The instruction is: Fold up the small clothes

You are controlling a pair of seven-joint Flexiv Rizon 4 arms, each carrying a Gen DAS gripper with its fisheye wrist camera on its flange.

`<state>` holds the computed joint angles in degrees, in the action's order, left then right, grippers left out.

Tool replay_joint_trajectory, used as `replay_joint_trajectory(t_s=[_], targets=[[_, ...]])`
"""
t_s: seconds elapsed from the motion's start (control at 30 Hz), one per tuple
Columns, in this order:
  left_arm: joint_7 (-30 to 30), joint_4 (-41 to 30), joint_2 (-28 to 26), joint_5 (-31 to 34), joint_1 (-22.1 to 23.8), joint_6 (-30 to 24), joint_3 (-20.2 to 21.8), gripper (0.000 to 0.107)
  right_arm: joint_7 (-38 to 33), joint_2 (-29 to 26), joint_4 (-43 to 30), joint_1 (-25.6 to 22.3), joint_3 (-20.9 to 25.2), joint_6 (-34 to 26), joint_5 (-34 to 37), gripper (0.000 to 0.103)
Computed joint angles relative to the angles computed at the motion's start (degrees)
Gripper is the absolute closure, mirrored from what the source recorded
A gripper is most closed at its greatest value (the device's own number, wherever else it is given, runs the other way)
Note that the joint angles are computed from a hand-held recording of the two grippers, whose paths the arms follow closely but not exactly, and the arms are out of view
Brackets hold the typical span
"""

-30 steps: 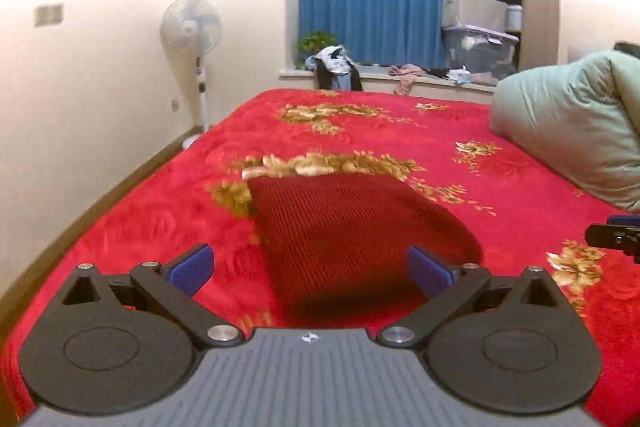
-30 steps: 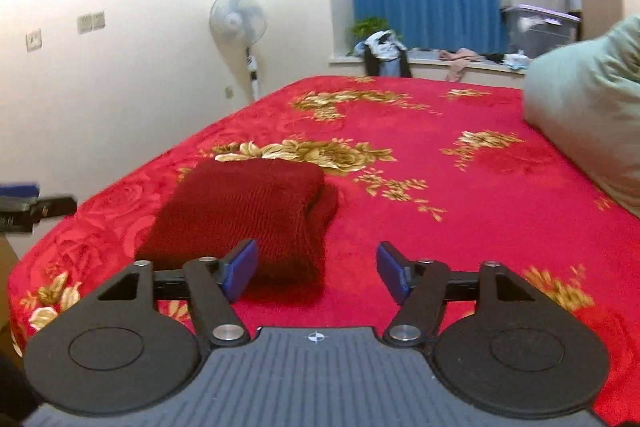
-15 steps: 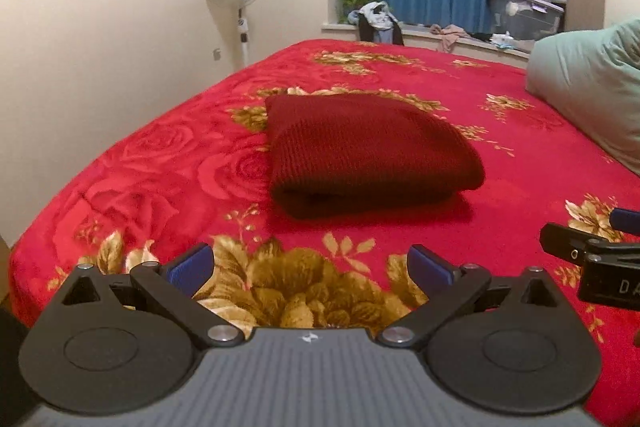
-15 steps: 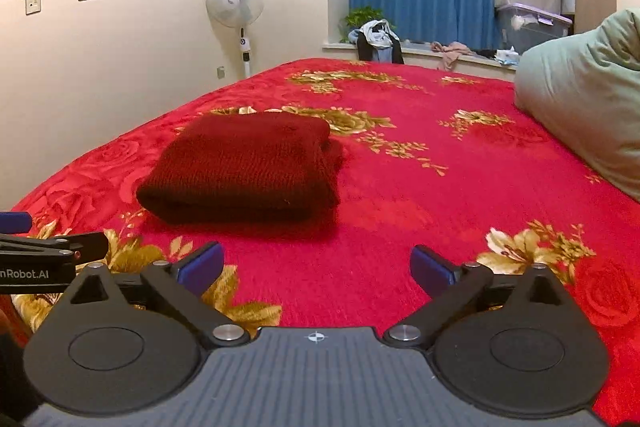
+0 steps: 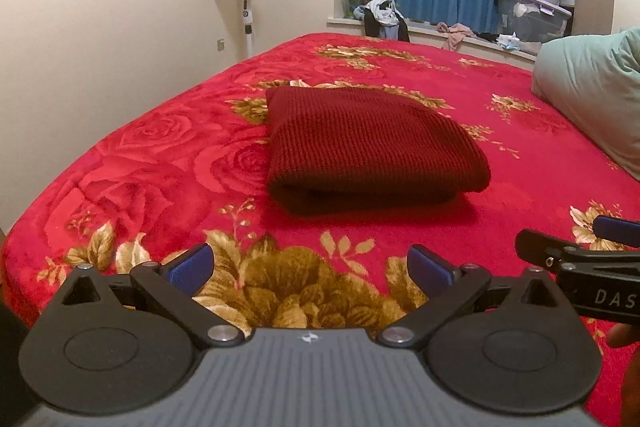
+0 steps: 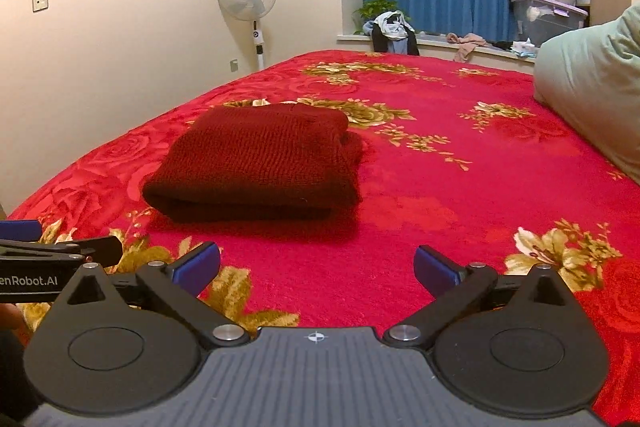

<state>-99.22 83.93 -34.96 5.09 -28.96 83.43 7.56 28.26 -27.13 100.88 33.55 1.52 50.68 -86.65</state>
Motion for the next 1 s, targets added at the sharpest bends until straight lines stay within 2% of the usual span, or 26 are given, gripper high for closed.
replay_joint_trajectory(t_s=[1.0], targets=[[0.4,-1.05,-0.93,-0.22,0.17,-0.8,-0.5,0.004,-1.37,-0.6,-0.46,0.26,-0.33,-0.27,0.69,0.001]])
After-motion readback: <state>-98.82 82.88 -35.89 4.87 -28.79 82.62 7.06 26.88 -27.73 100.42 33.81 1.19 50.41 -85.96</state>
